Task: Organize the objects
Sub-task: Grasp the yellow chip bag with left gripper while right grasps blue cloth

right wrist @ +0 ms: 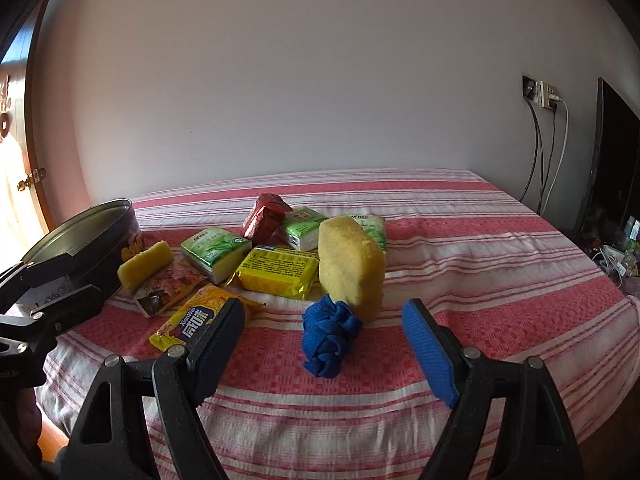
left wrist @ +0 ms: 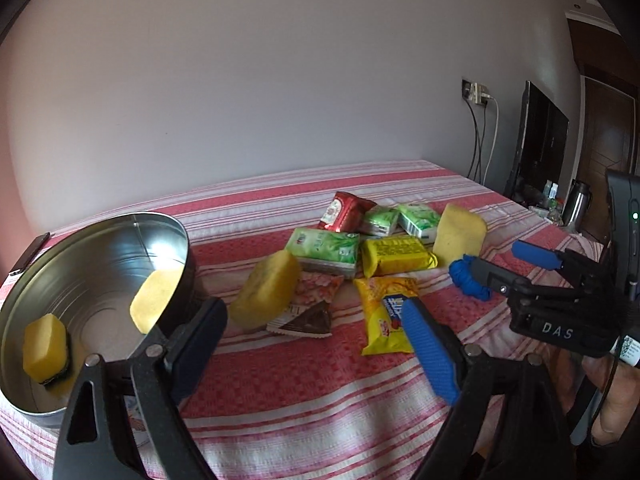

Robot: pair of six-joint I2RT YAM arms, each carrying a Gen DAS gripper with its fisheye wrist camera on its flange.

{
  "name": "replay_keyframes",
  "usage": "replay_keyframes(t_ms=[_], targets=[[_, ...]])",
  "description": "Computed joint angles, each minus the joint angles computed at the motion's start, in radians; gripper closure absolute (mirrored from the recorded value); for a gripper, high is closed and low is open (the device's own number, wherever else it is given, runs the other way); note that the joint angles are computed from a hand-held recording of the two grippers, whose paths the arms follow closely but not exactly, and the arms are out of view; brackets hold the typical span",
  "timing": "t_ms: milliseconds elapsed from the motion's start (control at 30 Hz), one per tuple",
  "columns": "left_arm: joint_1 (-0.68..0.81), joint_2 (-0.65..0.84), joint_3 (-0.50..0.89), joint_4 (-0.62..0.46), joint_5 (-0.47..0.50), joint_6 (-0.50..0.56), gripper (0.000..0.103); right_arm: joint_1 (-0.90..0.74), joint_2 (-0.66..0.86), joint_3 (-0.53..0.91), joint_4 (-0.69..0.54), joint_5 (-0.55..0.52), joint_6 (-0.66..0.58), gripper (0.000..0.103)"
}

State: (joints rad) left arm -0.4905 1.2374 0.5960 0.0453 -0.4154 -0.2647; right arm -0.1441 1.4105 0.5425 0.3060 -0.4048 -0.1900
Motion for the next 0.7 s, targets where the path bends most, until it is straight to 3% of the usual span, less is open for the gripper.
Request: replay_keyframes(t_ms=[367, 400, 533, 700], targets=[[-0.034, 0.22, 0.172, -0.06, 0.078, 0.042, 0.004, 0.03, 0.096, 0.059, -0.047, 0.053, -0.031, 0.021], [-0.03, 0.229, 0.179, -0.064, 0.088, 0.042, 0.002, 0.031, 0.1, 0.062, -0.05, 0.054, -0.032, 0.022], [-0.018, 0.262, 0.207, -0.09, 0.123, 0.032, 0.0, 0.025, 0.128, 0.085, -0.075, 0.044, -0.042, 0.043], [-0.019, 0.306, 0.257, -0.134, 0.138, 0.044, 0.0, 0.022, 0.135, 0.091, -0.079, 0.031, -0.048, 0.046]])
